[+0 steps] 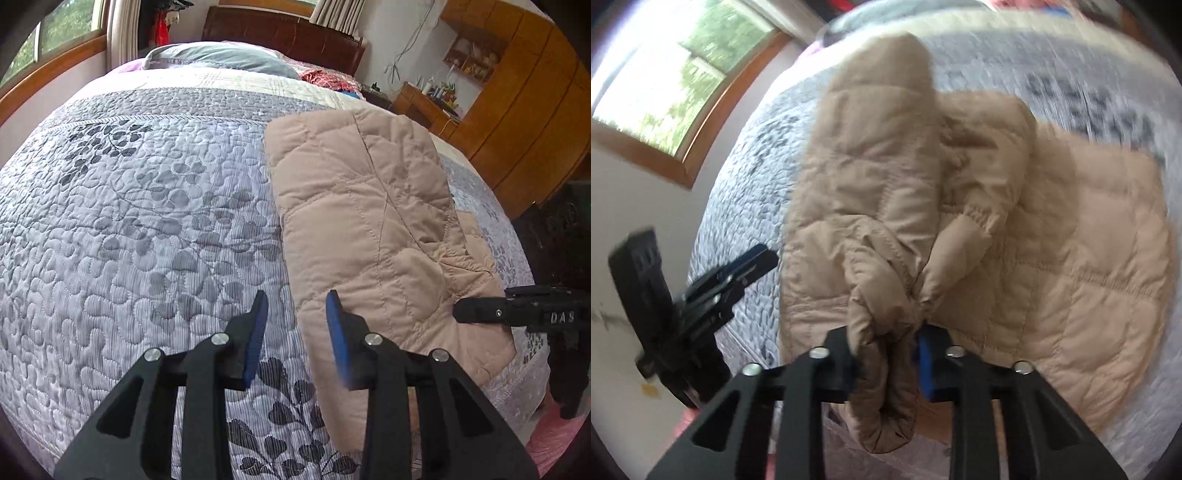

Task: Fold large clothes

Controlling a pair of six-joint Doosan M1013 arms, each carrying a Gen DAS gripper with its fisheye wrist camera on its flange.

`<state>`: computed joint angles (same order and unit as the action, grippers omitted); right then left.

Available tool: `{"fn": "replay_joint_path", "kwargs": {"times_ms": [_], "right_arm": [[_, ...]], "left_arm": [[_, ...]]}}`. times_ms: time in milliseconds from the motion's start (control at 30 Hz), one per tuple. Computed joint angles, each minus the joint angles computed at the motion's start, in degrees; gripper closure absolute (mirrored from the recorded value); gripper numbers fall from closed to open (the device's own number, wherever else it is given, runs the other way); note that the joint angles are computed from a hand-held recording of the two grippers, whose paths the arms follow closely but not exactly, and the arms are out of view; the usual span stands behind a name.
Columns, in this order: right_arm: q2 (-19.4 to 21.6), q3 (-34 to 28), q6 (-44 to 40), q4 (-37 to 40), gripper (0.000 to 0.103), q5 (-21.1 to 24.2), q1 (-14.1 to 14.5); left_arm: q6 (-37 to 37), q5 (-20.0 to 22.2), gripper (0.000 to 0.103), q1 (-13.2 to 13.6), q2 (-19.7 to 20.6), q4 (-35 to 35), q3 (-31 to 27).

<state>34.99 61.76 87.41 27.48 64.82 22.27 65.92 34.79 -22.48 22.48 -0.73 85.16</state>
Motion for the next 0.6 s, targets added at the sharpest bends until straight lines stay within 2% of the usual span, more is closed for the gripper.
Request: {"fn": "replay_joint_path", "kwargs": {"times_ms": [100, 233, 433, 600], "right_arm": [[-2.7, 2.1, -3.3, -1.2, 0.084, -3.6, 0.5], [-7.7, 6.8, -6.3, -1.6, 0.085, -9.8, -0.2], [-12.5, 12.7, -5.8, -2.2, 0.085, -15.1, -2.4], [-14.7, 17.2, -4.1, -1.7, 0.085, -17.7, -4.4]], "left_arm": [[-0.4, -1.2, 0.071, -0.2, -0.7, 0.1, 0.4], [2.0, -3.5, 0.071, -1.0, -1.5, -1.3, 0.4], [8.7, -4.7, 0.071, -3.0, -0.6, -5.3, -1.5], [11.8, -4.2, 0.071, -4.8, 1.3, -5.7, -3.5]]}}
